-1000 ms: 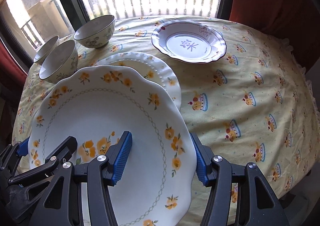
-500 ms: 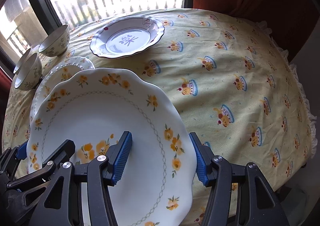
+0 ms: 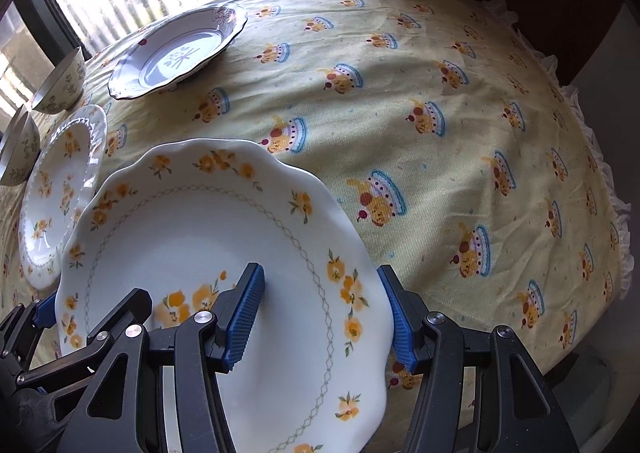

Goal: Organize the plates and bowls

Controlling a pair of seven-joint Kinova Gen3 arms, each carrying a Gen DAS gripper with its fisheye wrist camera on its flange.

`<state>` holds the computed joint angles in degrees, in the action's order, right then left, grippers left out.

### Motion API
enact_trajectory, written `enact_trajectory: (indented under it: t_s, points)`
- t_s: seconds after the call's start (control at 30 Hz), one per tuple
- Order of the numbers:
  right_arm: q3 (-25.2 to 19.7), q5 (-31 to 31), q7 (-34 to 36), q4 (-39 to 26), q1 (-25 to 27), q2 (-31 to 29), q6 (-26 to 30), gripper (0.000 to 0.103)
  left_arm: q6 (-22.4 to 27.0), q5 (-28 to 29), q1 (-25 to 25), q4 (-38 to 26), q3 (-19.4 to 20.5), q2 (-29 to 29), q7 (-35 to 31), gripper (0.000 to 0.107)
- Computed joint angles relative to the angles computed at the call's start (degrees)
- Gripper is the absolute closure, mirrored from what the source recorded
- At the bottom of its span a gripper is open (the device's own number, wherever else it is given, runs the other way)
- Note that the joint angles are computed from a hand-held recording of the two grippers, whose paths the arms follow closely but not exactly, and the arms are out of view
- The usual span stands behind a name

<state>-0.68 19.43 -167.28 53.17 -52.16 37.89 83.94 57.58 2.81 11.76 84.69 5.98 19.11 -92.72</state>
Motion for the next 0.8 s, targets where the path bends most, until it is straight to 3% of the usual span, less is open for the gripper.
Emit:
enact_trajectory:
  t_s: [0.43,0.67,0.8]
  points:
    - [-0.03,-1.10,-0.17,1.55,1.63,0.28,-2.50,0.040,-0.02,-1.50,1.26,-1.41,-0.35,2.43,2.78,0.029]
    - [0.80,0.06,2.87,-5.10,0.36,3.11,4.62,0.040,2.47,0.56,-0.65,-4.02,0.08,3.28,-0.11,0.025]
    - [1.04,-0.03,2.29,-5.10,-0.01,2.00,4.10,0.033,3.34,0.88,-1.72,-4.61,-0.18,1.99,-1.35,0.021]
